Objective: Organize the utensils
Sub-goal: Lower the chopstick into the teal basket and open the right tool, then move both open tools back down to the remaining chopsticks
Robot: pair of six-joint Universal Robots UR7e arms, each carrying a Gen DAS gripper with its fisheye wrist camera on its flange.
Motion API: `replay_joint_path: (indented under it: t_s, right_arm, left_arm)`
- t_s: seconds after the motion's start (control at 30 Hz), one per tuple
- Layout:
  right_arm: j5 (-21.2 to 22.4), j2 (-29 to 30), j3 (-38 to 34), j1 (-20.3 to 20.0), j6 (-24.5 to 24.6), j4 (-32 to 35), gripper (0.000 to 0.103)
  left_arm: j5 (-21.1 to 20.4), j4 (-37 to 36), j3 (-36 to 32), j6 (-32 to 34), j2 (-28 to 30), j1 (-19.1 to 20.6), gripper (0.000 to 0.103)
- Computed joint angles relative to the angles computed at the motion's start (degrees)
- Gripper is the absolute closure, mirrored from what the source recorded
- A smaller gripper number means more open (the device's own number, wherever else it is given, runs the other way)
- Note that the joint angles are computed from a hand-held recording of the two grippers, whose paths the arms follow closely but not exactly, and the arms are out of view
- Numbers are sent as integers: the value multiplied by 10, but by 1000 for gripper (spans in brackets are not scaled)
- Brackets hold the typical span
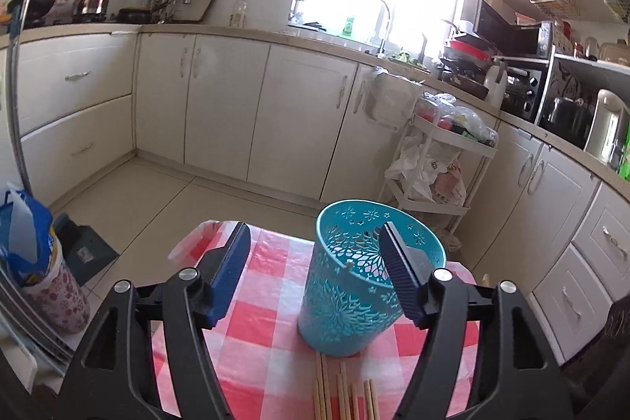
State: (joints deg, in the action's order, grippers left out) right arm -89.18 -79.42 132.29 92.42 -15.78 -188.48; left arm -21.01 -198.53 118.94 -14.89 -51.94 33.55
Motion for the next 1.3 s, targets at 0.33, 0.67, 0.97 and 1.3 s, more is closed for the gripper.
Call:
replay_joint_path:
  t_s: [0.33,0.67,0.97,1.3]
  right_arm:
    - [11,143,-163,91,-6,-145,97]
    - [-55,257,-271,101,-14,-188,97]
    - [-51,252,-235,91,-55,-203,72]
    - [-106,100,-52,75,-71,-176,64]
  left_arm:
    - [19,11,42,-41,-47,-14,31]
    - [2,43,44,-78,-76,-4,31]
    - [-9,45,42,-78,-84,1,31]
    - [-8,251,51,-198,-122,7,27]
